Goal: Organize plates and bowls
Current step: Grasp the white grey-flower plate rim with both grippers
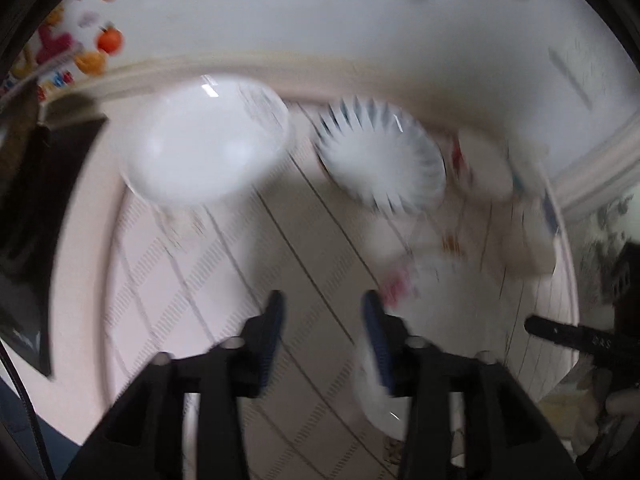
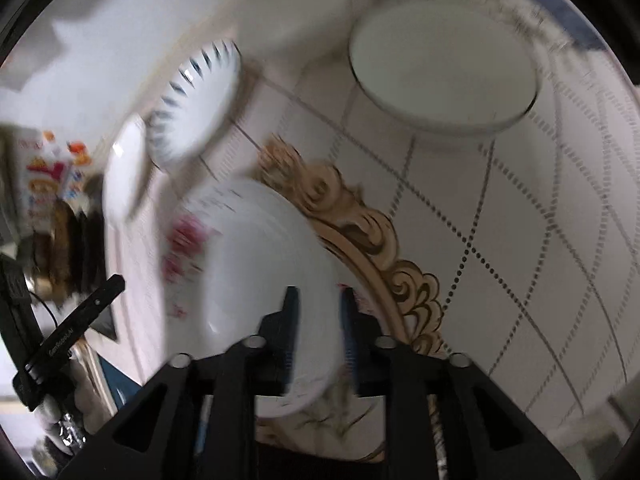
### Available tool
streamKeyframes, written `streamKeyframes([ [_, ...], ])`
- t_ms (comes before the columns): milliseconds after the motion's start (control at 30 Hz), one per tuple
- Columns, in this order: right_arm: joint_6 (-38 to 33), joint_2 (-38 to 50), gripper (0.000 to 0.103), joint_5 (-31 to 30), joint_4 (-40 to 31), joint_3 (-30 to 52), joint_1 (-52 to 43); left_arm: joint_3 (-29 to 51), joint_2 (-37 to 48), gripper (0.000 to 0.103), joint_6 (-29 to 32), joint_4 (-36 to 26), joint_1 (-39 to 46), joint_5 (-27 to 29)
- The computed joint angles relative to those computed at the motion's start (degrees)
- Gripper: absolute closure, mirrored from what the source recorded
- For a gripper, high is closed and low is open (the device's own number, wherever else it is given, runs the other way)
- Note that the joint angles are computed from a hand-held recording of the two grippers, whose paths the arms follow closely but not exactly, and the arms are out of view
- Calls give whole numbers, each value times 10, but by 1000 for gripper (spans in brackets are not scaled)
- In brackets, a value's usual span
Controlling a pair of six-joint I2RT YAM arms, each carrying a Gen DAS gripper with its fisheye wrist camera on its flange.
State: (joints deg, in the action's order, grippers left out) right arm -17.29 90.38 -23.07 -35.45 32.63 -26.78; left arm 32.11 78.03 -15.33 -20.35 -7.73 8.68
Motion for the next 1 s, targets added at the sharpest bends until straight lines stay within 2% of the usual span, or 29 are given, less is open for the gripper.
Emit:
streamKeyframes([
  [33,35,-32,47,-10,-20,5,21,16,2,39,32,-12,46,21],
  [67,67,-48,37,-20,-28,12,46,37,19,36,65,-14,103,44],
  [133,150,-39,35,-57,-19,43,127,74,67,35,109,-8,179,65],
  [233,285,57,35,-108,60,130,278,162,192,35,158,3,249,60],
  [300,338,135,35,-112,108,207,349,229,271,35,176,0,272,38],
  [367,369,232,35,-90,119,316,409,280,321,35,193,-8,290,27],
  [500,381,422,36,-104,50,554,450,373,416,35,212,-26,310,24],
  [600,370,530,44,-67,-26,719,470,432,473,35,226,-53,316,37],
  [633,365,554,49,-55,-49,758,473,444,488,35,231,-59,314,36],
  [733,349,635,56,-23,-129,890,486,483,540,38,243,-81,308,31],
  [767,343,661,62,-17,-150,930,489,488,549,42,247,-84,309,33],
  [833,338,699,73,-16,-181,986,493,492,562,71,256,-87,309,35],
  [900,337,728,83,-14,-198,1030,500,467,555,75,261,-50,309,18],
  [1000,322,760,89,16,-220,1084,514,440,543,79,262,-19,320,33],
])
